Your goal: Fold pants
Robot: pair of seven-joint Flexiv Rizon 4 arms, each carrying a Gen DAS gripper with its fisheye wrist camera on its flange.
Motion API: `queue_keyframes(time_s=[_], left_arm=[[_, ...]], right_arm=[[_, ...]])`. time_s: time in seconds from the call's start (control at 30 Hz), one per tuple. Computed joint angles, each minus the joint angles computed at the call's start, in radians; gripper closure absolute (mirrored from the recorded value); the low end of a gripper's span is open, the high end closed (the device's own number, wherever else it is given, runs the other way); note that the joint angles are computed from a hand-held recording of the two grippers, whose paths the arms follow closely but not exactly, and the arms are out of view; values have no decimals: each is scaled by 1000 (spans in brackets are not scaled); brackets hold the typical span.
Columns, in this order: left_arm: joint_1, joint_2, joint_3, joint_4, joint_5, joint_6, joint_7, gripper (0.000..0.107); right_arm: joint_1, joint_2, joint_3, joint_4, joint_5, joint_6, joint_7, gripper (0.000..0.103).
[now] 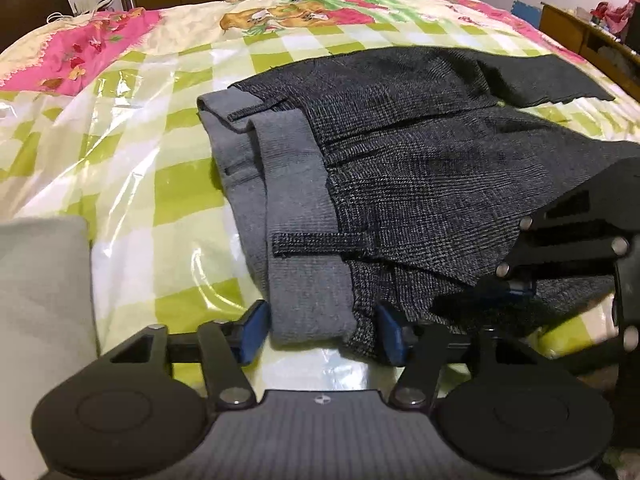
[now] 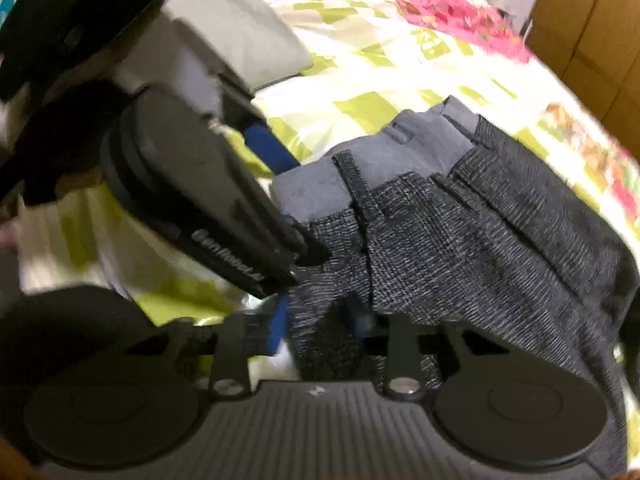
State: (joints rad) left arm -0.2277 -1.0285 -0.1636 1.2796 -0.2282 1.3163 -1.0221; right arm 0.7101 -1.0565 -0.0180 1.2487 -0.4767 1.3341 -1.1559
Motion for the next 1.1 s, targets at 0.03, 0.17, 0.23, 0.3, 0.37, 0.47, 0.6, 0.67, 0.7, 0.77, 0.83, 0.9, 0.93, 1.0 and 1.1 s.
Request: queue_keyframes(time_s=[0.03,0.17,0.23,0.3,0.37,0.47,0.6,0.67,0.7,0.77,0.83,0.9,0.93,1.0,1.1], left_arm=[[11,10,-14,16,-5,5,4,41],[16,50,-12,75,-5,48,-7,46],[31,85,-27,127,-11,77,-15,46],[44,116,-37,174,-24,88,-31,46],[16,129,9,186,-18,72,-66,46],[-21,121,67,171,-1,27,-120,45],[-21,107,65,115,0,-9,-161,44],[-15,113,57,108,14,-12,-151,43],[-14,117,56,105,20,-12,-148,42],[-20,126,66,104,35,7,-149,43],[-20,124,69,83,41,6,-147,43],[-13,114,61,57,32,2,-151,43],[-13,108,58,45,29,-3,-154,43],[-25,95,67,21,36,-22,-156,43],[-60,63,104,-32,56,-121,-173,43]], right_arm=[[-24,4,42,-7,22,-11,-9,86],[-94,-4,185,-74,128,-74,-49,86],[-109,-2,224,-86,169,-79,-76,86],[-119,7,256,-77,204,-66,-110,86],[-129,2,297,-88,234,-78,-156,86],[-141,-33,360,-140,285,-132,-227,86],[-136,-52,363,-180,354,-157,-248,84],[-155,-34,373,-163,393,-128,-273,83],[-159,-19,368,-148,405,-114,-278,83],[-173,12,361,-111,428,-70,-282,82],[-188,37,353,-81,443,-34,-274,80],[-191,60,320,-51,442,-4,-246,77],[-180,71,284,-38,441,10,-228,77],[-177,61,257,-48,411,12,-182,77],[-172,64,237,-15,391,15,-129,77]])
